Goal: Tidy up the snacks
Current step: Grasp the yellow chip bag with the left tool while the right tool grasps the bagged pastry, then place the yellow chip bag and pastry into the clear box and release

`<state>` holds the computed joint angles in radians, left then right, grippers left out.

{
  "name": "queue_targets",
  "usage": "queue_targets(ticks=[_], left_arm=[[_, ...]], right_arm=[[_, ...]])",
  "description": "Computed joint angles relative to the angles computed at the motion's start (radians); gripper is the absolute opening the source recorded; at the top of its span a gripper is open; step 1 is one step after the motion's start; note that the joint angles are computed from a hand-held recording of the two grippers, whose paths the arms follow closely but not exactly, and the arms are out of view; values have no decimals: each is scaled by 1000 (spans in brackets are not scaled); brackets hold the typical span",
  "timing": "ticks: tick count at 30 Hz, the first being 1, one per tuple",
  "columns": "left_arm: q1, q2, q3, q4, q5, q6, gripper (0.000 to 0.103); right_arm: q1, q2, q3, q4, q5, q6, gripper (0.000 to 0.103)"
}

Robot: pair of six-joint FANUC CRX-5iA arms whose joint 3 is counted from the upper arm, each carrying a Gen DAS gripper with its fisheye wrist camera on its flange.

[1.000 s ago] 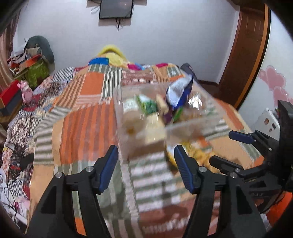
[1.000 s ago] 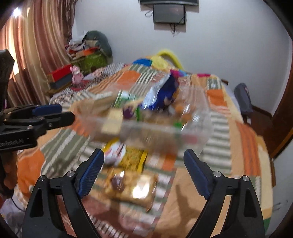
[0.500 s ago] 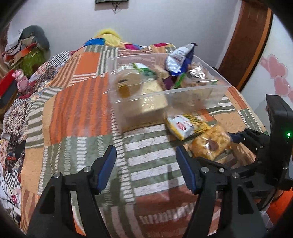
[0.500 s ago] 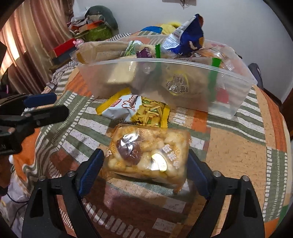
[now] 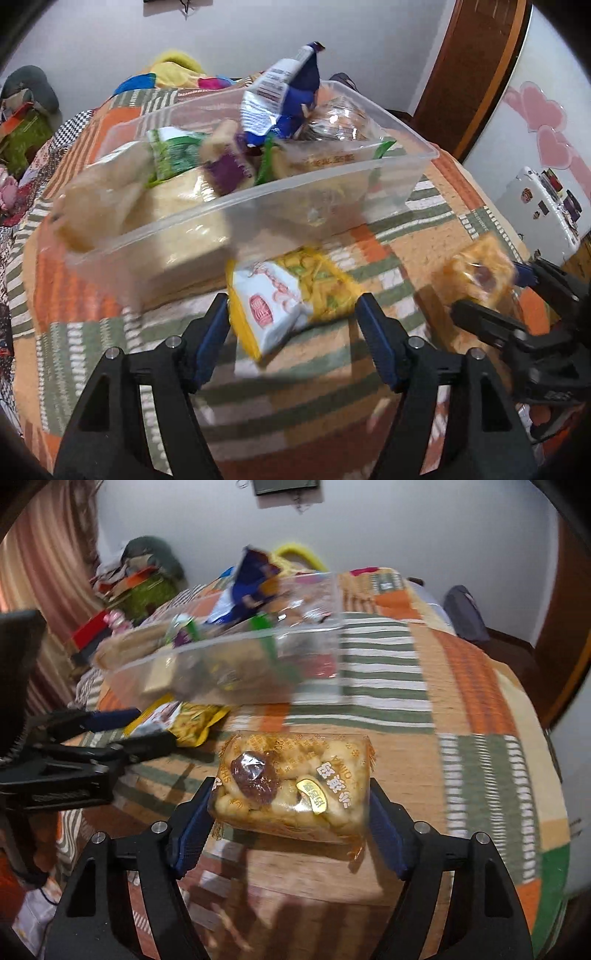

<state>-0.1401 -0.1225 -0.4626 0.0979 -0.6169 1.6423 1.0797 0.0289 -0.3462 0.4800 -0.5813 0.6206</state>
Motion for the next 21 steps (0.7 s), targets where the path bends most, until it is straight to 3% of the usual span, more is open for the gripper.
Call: queue_targets(ticks=[3,5,6,7,13,14,21], left_arm=[[-13,36,31,-50,10,69,69],[-2,43,12,-9,35,51,68],[9,45,-9,47,49,7,60],[15,48,-23,84,52,-26,59],[11,-15,-69,88,67,-75,43],[10,-28,-71,72,63,-64,35],[29,-143,-102,50,47,-38,33]], right_arm=[[1,-17,-24,28,13,-40,74],[2,-25,-32,30,19,-42,74],[3,-27,-35,33,21,-43,74],[5,-30,-40,36,24,-44,74],[3,-30,-46,54,29,-32,74],[3,-28,-45,56,31,-29,74],[-5,-28,-38,86,67,-46,74]])
